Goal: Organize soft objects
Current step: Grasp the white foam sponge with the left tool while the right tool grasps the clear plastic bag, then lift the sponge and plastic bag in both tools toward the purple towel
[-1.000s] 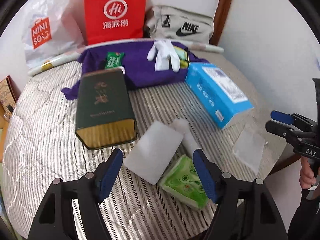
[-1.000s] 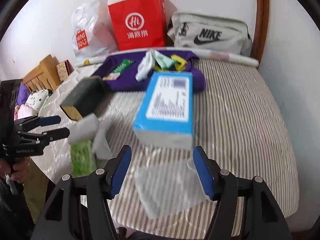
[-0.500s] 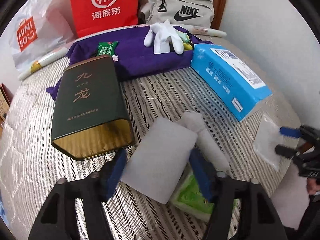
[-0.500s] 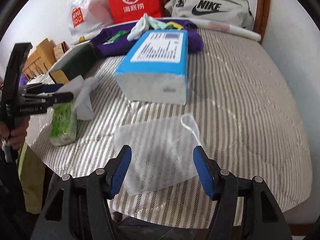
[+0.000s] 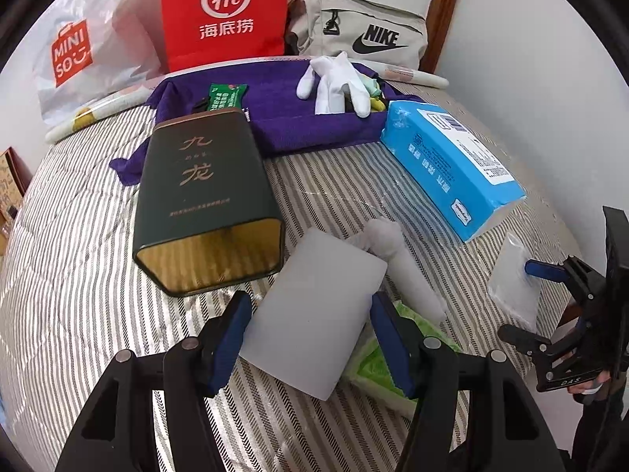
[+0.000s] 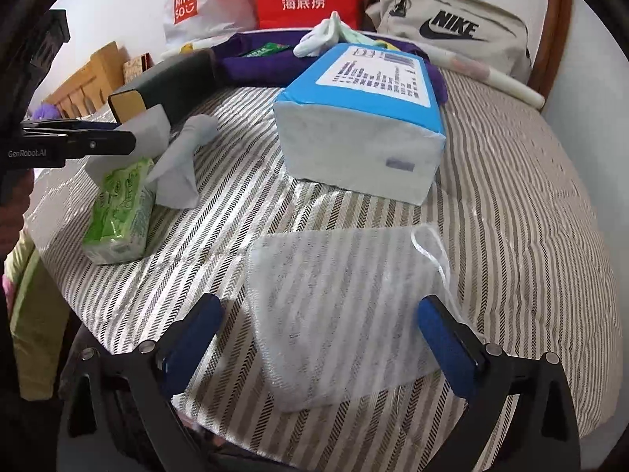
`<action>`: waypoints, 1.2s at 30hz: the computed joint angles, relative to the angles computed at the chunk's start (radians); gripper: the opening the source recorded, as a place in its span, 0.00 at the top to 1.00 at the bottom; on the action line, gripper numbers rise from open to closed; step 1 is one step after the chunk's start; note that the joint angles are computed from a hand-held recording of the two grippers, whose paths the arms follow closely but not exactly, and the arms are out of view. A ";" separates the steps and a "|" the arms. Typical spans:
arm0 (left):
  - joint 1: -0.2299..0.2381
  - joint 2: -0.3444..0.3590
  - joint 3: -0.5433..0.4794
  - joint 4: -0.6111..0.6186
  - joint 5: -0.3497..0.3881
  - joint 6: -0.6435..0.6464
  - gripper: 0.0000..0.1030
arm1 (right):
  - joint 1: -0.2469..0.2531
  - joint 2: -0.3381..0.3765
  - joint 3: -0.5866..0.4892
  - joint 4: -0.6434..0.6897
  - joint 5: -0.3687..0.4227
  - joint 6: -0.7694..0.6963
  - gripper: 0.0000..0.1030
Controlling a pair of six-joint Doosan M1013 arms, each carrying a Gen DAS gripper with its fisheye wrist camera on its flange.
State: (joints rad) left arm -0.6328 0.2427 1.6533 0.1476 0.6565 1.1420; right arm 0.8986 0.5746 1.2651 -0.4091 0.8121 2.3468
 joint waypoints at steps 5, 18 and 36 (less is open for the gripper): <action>0.005 -0.013 0.021 0.006 -0.018 -0.021 0.41 | 0.001 -0.011 0.019 -0.058 -0.020 0.055 0.32; 0.024 -0.066 0.096 0.042 -0.050 -0.142 0.44 | -0.018 -0.031 0.039 0.009 -0.077 0.055 0.93; 0.033 -0.111 0.126 0.048 -0.088 -0.217 0.46 | -0.008 -0.026 -0.041 0.073 -0.057 -0.023 0.93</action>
